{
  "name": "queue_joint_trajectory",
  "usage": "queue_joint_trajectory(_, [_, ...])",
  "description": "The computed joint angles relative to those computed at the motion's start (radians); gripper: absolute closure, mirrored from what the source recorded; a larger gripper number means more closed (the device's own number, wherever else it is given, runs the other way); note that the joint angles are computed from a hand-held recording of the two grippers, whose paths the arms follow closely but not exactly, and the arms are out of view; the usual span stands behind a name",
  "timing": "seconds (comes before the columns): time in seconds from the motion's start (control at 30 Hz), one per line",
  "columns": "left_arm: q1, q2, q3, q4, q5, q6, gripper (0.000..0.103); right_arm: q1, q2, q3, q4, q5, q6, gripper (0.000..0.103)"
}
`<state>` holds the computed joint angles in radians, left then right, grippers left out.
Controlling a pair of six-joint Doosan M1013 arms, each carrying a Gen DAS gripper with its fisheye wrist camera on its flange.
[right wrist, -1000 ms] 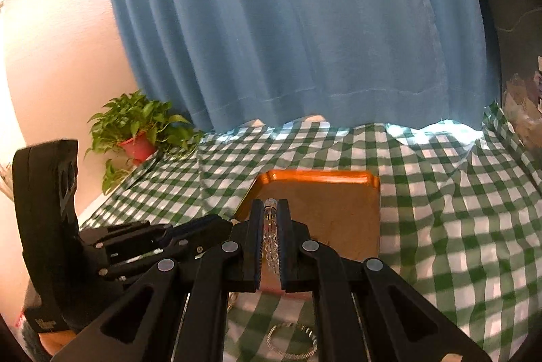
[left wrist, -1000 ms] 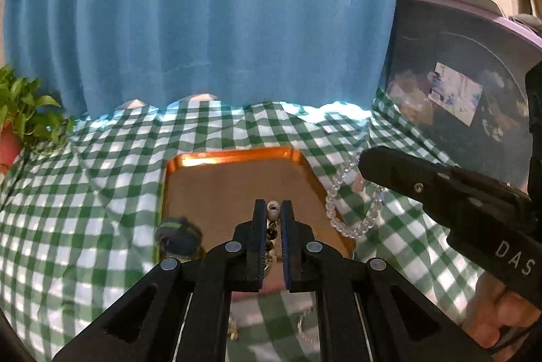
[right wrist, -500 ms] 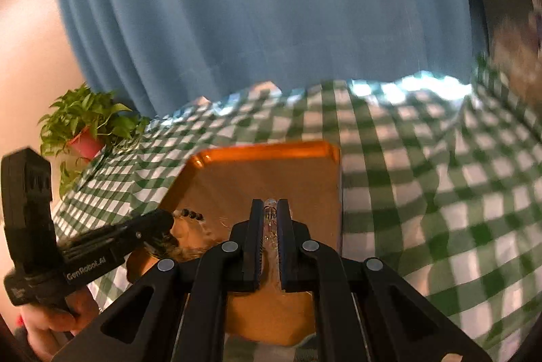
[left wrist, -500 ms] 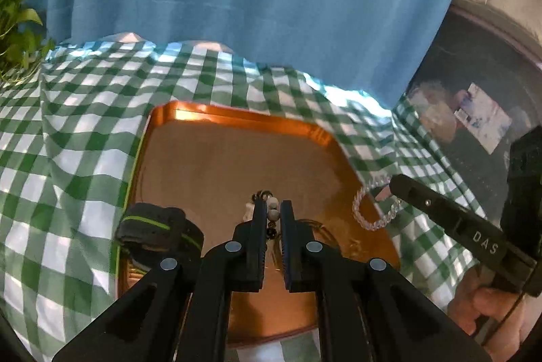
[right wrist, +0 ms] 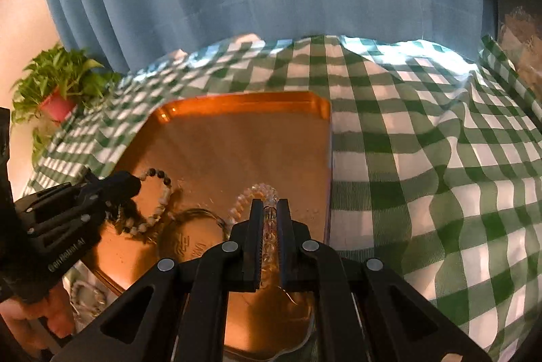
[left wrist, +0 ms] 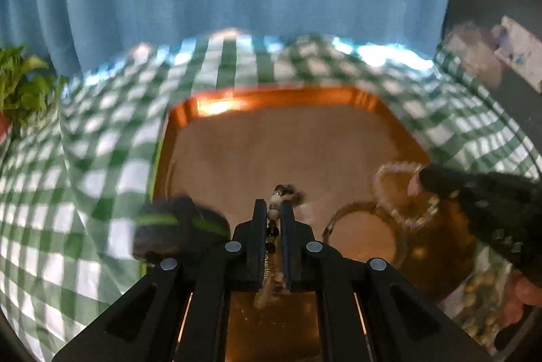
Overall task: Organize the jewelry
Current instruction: 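Lower both bracelets into the orange tray and open both grippers, then move both open grippers back to the jewelry on the cloth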
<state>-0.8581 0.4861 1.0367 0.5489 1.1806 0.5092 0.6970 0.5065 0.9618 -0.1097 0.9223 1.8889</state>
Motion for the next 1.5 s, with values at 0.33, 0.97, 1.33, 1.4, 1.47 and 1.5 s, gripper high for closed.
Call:
queue_joint_trajectory(0.33, [-0.012,-0.047,0.048,0.008,-0.096,-0.053,0.043,0.029,-0.027,0.032,-0.074,-0.082,-0.003,0.018])
queue_joint_trajectory(0.97, [-0.114,-0.116,0.075,0.172,-0.064,-0.129,0.025,0.118,-0.152,0.215,-0.657,-0.195,0.495,0.000])
queue_joint_trajectory(1.33, [-0.241,-0.202,0.165,0.246,0.111,-0.312,0.011,0.129,-0.295,0.359,-0.452,-0.236,0.461,0.000])
queue_joint_trajectory(1.4, [-0.270,-0.216,0.189,0.273,0.159,-0.345,0.011,0.139,-0.319,0.396,-0.479,-0.222,0.496,0.000])
queue_joint_trajectory(1.47, [-0.296,-0.225,0.207,0.295,0.200,-0.382,0.011,0.153,-0.337,0.421,-0.499,-0.182,0.518,0.000])
queue_joint_trajectory(1.5, [-0.306,-0.232,0.221,0.302,0.205,-0.403,0.011,0.161,-0.351,0.441,-0.495,-0.185,0.514,0.000])
